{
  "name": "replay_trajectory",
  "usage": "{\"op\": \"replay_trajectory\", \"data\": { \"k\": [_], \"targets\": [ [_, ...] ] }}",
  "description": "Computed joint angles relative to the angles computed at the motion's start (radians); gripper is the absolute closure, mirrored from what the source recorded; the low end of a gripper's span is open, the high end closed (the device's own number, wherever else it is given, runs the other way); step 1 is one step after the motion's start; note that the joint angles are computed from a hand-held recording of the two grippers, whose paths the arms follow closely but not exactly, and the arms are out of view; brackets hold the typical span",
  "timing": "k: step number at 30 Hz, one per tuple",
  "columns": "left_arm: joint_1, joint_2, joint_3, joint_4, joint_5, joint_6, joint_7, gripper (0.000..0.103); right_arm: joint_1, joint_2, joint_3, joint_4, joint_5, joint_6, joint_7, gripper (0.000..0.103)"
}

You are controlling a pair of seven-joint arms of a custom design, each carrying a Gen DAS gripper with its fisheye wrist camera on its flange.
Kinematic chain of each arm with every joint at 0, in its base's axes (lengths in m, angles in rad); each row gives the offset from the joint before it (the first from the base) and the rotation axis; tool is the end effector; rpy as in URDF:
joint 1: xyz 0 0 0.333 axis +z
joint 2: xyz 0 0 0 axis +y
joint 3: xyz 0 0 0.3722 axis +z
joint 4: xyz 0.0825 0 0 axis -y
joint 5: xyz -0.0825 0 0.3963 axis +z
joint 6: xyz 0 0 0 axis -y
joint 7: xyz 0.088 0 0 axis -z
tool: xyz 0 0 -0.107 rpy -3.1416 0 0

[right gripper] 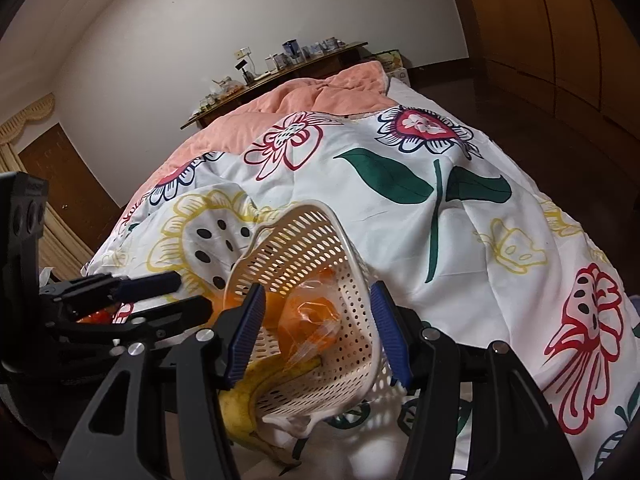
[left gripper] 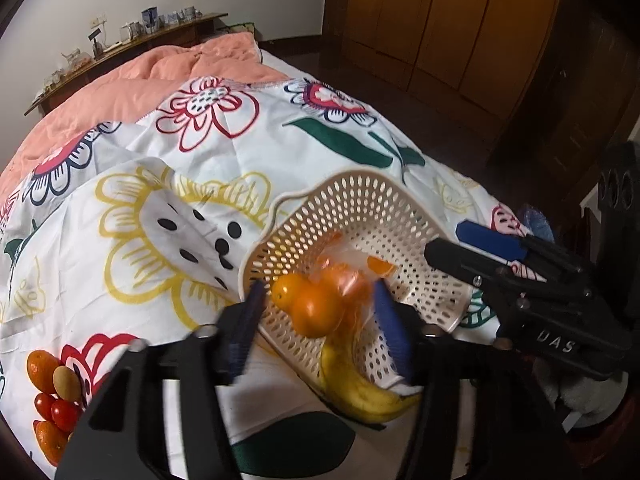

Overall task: Organize fruits
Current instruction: 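Lower the orange into the basket and open the left tool, then withdraw both tools from the basket back to the fruit pile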

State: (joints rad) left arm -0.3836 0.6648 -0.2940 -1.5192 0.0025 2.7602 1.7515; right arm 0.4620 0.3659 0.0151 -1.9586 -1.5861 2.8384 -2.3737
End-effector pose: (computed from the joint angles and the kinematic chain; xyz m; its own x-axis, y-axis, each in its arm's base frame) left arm 0.6557 -0.4534 0.3887 -0.6931 -0.7170 0.0743 -0.6165 0.5362 -0.5766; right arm 0.5528 0.3435 0.3519 -0.2366 -0.9042 -0.3556 -0.6097 0.4231 -0.6703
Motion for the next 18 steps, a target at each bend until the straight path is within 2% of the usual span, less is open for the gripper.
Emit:
{"op": "replay_trajectory", "data": {
  "k": [4, 9, 14, 18],
  "targets": [
    [0.003, -0.010, 0.006, -0.018, -0.005, 0.029, -0.014, 0.030, 0.002, 0.002, 0.000, 0.002, 0.023, -0.003, -0.017, 0.046],
    [-0.039, -0.032, 0.071, -0.053, 0.058, 0.094, -0.070, 0.020, 0.016, 0.007, -0.004, 0.015, 0.056, -0.008, -0.063, 0.044],
    [-0.074, -0.049, 0.134, -0.078, 0.130, 0.133, -0.146, 0.016, 0.037, 0.013, -0.014, 0.029, 0.111, -0.019, -0.122, 0.044],
    [-0.076, -0.060, 0.155, -0.096, 0.167, 0.151, -0.196, 0.015, 0.054, 0.017, -0.025, 0.040, 0.149, -0.021, -0.164, 0.042]
  ]
}}
